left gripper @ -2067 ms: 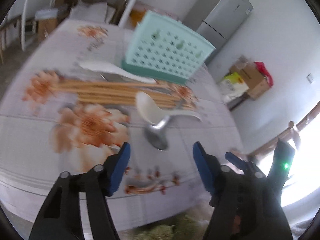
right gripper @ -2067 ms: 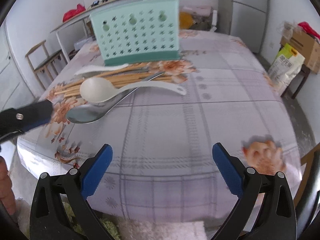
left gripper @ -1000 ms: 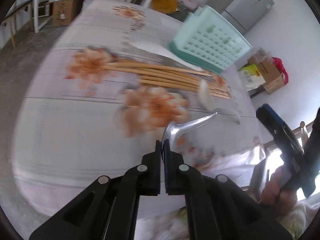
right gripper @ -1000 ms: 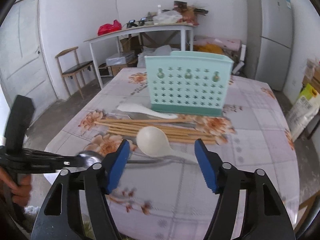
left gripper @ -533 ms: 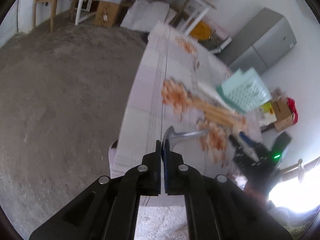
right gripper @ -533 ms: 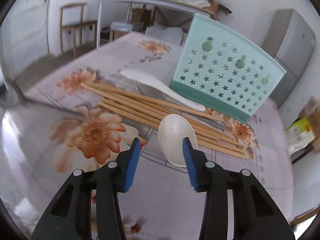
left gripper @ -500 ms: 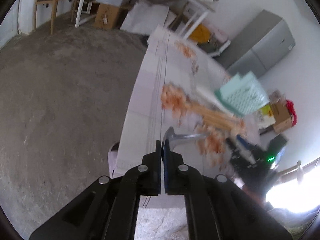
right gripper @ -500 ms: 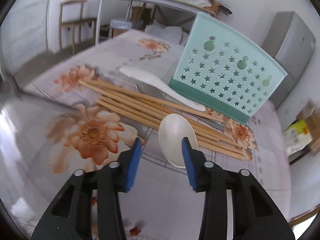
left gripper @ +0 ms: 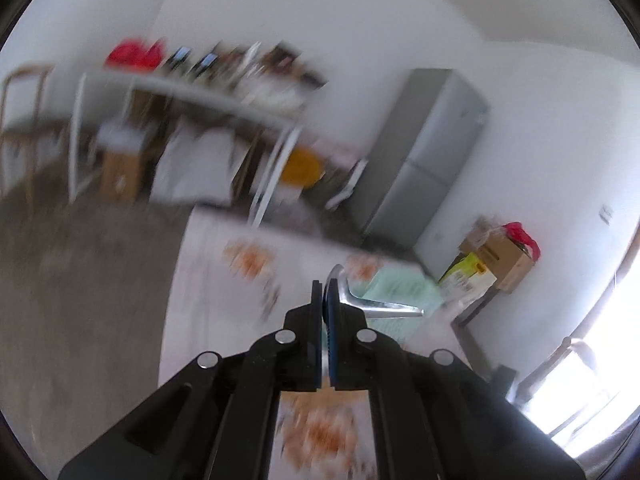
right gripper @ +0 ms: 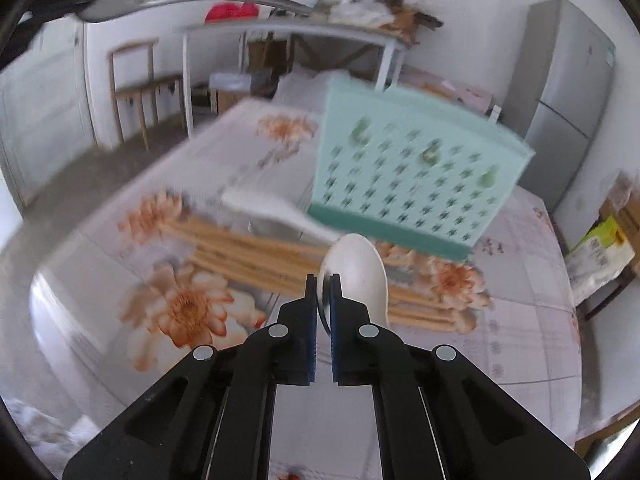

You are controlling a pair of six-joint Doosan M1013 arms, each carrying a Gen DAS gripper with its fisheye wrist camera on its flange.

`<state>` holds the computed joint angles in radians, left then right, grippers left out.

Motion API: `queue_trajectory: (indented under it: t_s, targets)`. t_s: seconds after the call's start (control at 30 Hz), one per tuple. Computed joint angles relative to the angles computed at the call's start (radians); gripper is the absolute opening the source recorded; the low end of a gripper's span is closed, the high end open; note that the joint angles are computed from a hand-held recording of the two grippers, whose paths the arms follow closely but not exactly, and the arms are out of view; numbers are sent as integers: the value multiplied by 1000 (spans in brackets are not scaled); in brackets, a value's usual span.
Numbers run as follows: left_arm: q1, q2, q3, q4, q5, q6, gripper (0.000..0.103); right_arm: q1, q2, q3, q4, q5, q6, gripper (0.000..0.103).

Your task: Organize utensils

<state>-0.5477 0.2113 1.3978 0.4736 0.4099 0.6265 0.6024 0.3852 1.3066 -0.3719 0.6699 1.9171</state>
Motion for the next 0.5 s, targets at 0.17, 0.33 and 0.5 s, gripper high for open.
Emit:
queue_trajectory:
  t_s: [0.17, 0.33, 0.5]
  targets:
    - [-49, 104, -162, 213, 91, 34, 1, -36, -53, 26, 60, -79, 22, 3]
    - [-80, 199, -303, 265, 263, 168, 1, -86, -112, 66, 130, -183, 36, 3]
    - [-99, 273, -407, 320, 398, 248, 1, -126, -150, 93, 121, -268, 76, 3]
